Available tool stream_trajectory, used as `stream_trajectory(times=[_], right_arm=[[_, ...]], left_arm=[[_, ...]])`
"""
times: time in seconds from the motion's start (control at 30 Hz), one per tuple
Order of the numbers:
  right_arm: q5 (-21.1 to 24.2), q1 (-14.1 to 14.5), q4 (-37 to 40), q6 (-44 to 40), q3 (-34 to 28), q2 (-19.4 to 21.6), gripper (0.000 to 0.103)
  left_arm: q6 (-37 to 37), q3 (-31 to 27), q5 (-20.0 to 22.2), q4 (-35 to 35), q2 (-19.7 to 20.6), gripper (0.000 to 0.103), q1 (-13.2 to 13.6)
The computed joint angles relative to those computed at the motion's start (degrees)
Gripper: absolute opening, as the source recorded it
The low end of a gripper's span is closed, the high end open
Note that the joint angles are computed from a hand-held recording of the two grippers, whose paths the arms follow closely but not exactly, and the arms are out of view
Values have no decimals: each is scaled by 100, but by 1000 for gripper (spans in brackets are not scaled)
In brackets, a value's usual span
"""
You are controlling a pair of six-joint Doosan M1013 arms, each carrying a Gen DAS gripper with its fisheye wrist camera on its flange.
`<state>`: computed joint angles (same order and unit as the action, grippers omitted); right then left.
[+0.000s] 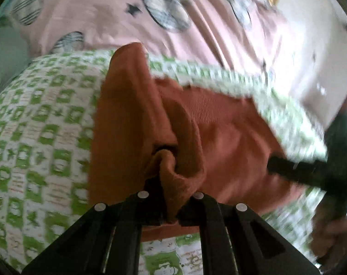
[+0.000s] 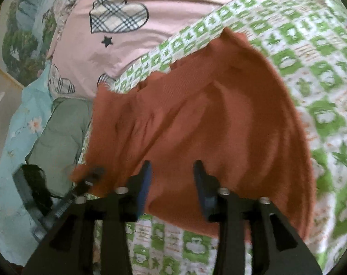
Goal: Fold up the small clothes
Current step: 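Grasp the folded sweater edge with both grippers and fold it over again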
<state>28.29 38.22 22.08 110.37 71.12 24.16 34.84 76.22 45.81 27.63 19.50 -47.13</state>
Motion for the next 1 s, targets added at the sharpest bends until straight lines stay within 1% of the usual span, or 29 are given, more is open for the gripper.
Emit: stream_trajectory(times=[0.03, 0.1, 0.2, 0.23, 0.27, 0.3, 0.37, 0.4, 0.47, 0.5, 0.53, 0.57, 0.6, 0.63, 0.7, 0.77, 0.8, 0.87, 0.93, 1.0], right_arm=[[56, -11, 139, -165, -71, 46, 58], [231, -43, 550, -575, -291, 187, 59], [679, -85, 1011, -1013, -841, 515, 65], [861, -101, 1202, -1197, -1094, 670, 70], [1097, -119, 1391, -1336, -1401, 859, 74], [1266, -124, 1465, -1357, -1642, 1006, 75], [1835, -142, 1682, -1362, -2429, 1478, 76], [2008, -143, 1701, -1315, -2699, 1631, 76], [2430, -126, 1685, -1199, -3478, 2060, 76], [2615, -93, 1468, -1086, -3953, 2302, 75], [2719, -68, 1244, -980, -4259, 2451, 64], [2863, -54, 1070, -868, -4574, 2608, 31], [3079, -54, 971, -710, -4945, 2799, 18], [3163, -67, 975, -641, -5075, 2865, 18], [2880, -103, 1245, -949, -4767, 2692, 17], [2327, -111, 1429, -1509, -4016, 2230, 17], [2141, -121, 1479, -1688, -3768, 2065, 17], [1716, -182, 1652, -2064, -3137, 1650, 17], [1409, -254, 1574, -2186, -2622, 1293, 17], [1187, -362, 1353, -2127, -2150, 990, 17]], left_arm=[[118, -46, 121, 10, 68, 6, -35], [202, -51, 167, 50, 98, 6, -74], [190, -6, 179, 256, 65, 6, -136], [203, 3, 162, 281, 60, 6, -137], [211, 13, 152, 287, 52, 6, -132], [227, 21, 152, 277, 43, 6, -128], [266, 13, 176, 273, 49, 6, -128], [288, 3, 211, 303, 55, 6, -141], [335, -16, 274, 362, 67, 6, -170], [365, -44, 287, 359, 85, 6, -165], [384, -49, 295, 356, 87, 6, -170], [419, -55, 304, 338, 83, 6, -172], [413, -61, 314, 354, 78, 6, -179], [430, -64, 275, 322, 56, 6, -180], [428, -111, 252, 301, 37, 6, -198], [546, -202, 62, 124, 21, 6, -215], [600, -243, -11, 34, 26, 6, -222], [857, -419, -292, -342, 92, 6, -240], [1192, -648, -443, -730, 222, 6, -280], [1488, -883, -476, -1102, 392, 6, -304]])
